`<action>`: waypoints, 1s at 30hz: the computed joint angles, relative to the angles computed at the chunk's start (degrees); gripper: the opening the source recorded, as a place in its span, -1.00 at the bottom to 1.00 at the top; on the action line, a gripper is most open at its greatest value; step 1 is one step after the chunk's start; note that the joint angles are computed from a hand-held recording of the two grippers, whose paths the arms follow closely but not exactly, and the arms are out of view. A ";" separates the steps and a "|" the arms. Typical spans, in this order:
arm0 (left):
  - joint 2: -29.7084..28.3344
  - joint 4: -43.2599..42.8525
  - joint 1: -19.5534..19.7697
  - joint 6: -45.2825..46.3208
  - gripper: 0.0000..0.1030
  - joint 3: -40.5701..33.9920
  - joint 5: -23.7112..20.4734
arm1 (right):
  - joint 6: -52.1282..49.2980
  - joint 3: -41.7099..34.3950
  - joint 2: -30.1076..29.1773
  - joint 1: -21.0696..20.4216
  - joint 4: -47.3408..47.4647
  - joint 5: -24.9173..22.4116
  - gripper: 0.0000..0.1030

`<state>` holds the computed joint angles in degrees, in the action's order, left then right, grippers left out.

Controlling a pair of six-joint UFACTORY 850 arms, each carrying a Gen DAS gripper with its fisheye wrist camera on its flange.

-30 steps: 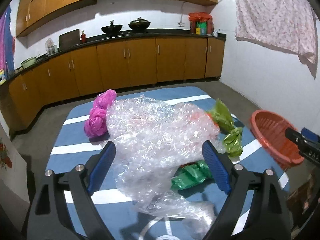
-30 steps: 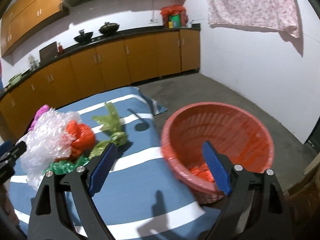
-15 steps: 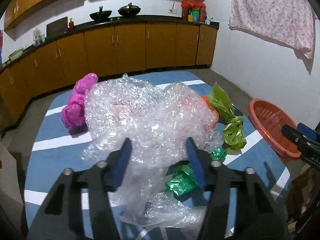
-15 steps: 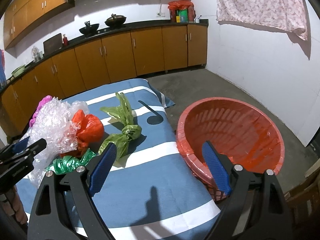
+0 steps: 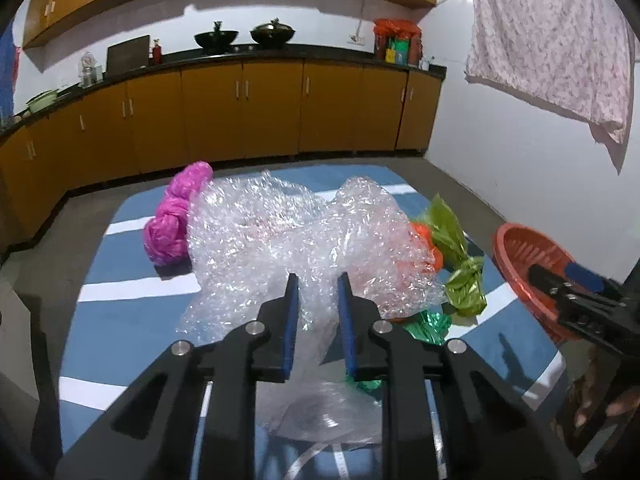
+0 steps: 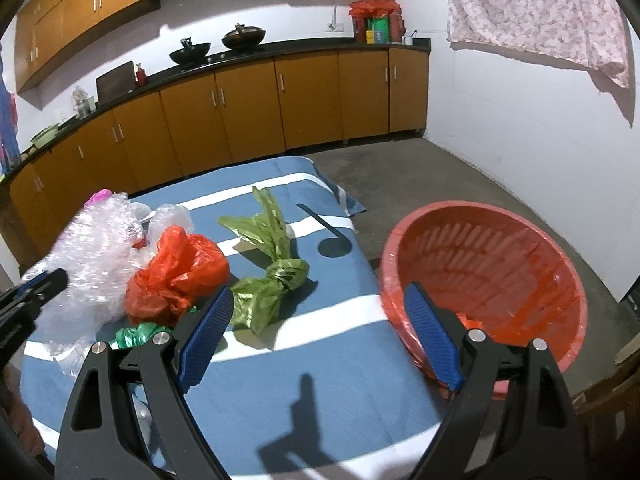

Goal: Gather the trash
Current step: 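Grasp the clear bubble wrap with the left tool while the right tool approaches the green bag, then grasp the light green bag with the right tool and lift it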

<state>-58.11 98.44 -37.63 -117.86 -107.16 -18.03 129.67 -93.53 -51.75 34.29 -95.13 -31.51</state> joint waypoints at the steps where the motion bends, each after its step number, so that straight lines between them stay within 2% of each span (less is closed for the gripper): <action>1: 0.55 1.30 0.07 -1.57 -0.63 0.68 -0.28 | -1.51 -1.55 -0.92 -0.23 1.33 0.74 0.63; 5: 2.38 4.69 0.28 -6.09 -0.63 2.88 -1.86 | -8.22 -6.68 -4.15 -0.78 7.49 2.63 0.42; 8: 3.19 6.37 0.42 -8.69 -0.63 3.79 -2.54 | -17.86 -11.81 -7.43 -1.21 16.96 3.98 0.23; 10: 3.51 7.65 0.43 -10.17 -0.63 4.11 -2.77 | -22.26 -14.34 -9.11 -1.27 21.69 3.79 0.20; 16: 3.60 8.21 0.32 -10.81 -0.63 4.05 -2.88 | -30.50 -17.49 -11.49 -1.64 30.23 5.23 -0.06; 18: 3.74 8.82 0.41 -11.48 -0.63 4.30 -2.79 | -33.21 -17.79 -11.84 -1.76 32.72 5.85 -0.31; 19: 3.77 8.85 0.42 -11.53 -0.63 4.31 -2.82 | -33.70 -17.72 -11.81 -1.80 33.23 6.14 -0.36; 21: 3.76 8.71 0.48 -11.46 -0.63 4.23 -2.81 | -33.73 -17.24 -11.59 -1.91 33.35 6.85 -0.62; 24: 3.86 8.86 0.50 -11.83 -0.63 4.41 -2.89 | -31.07 -15.54 -10.57 -1.90 31.05 7.60 -0.82; 30: 3.98 9.17 0.27 -12.28 -0.63 4.48 -3.22 | -20.61 -10.14 -7.03 -1.72 21.19 8.57 -0.88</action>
<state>-54.13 107.62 -37.36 -130.13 -102.67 -21.25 109.06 -103.67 -58.78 32.57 -73.94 -22.94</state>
